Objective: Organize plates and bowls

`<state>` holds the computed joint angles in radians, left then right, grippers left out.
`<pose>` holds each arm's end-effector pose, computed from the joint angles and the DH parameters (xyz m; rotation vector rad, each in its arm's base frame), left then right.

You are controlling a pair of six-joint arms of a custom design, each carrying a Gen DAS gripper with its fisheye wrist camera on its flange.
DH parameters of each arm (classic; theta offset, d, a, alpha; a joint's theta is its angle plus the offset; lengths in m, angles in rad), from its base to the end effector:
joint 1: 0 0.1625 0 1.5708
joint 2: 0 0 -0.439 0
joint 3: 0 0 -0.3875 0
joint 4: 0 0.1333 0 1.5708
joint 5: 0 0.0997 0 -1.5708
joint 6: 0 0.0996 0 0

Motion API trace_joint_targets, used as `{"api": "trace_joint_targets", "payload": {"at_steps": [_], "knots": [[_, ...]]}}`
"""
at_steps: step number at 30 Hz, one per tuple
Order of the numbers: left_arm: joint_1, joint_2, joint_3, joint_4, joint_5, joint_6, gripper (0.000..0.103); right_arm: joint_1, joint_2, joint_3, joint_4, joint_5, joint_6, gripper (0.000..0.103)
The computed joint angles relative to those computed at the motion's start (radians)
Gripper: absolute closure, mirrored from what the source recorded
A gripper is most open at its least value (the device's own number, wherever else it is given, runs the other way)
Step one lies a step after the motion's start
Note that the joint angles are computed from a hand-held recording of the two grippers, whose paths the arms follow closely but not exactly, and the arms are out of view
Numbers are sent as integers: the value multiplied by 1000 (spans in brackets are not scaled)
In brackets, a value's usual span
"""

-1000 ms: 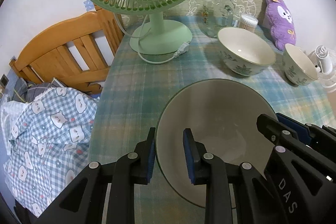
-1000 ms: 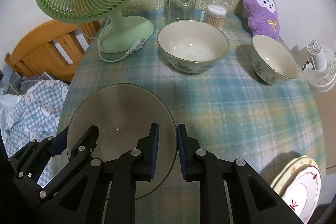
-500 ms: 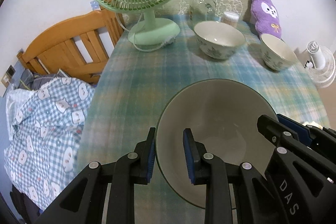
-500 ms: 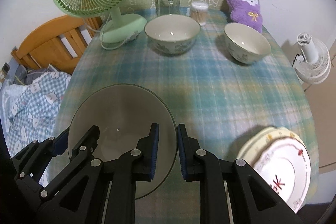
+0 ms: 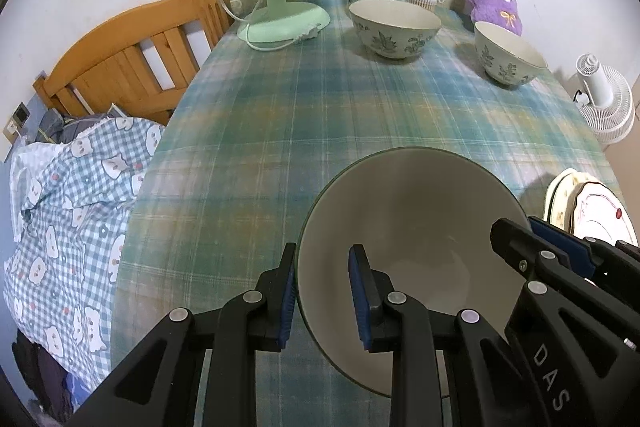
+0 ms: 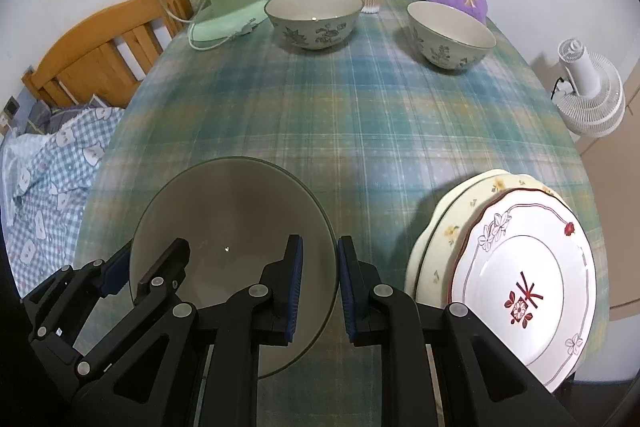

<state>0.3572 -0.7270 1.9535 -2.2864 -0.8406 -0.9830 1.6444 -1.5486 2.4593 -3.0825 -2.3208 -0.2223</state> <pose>-0.4075 -0.3653 -0.0240 0.4973 2.2796 -0.5142 0.0925 -0.3650 0.2916 0.0610 -2.2972 0.6382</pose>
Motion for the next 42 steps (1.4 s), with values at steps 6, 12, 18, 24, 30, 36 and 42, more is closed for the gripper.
{"api": "trace_joint_targets", "payload": {"at_steps": [6,12,18,24,30,36,42], "knots": [[-2,-6,12,-19,-20,21,77,1,-3,-9,37,-10,31,82],[11,-18,-3,-15,-30,63,55,-3,-27,-51,163,14,108,69],[37,-32,-35,-58,-18,151,38,34,-22,-93,153,-11,134,52],[58,-13,-106,-85,-14,237,28,63,-7,-154,117,-71,118,46],[67,35,-182,-143,0,325,21,42,-12,-210,79,-57,53,45],[73,122,-309,-120,33,336,19,-24,-25,-279,81,17,-42,45],[83,225,-458,-74,46,314,19,-105,-18,-368,92,86,-151,45]]}}
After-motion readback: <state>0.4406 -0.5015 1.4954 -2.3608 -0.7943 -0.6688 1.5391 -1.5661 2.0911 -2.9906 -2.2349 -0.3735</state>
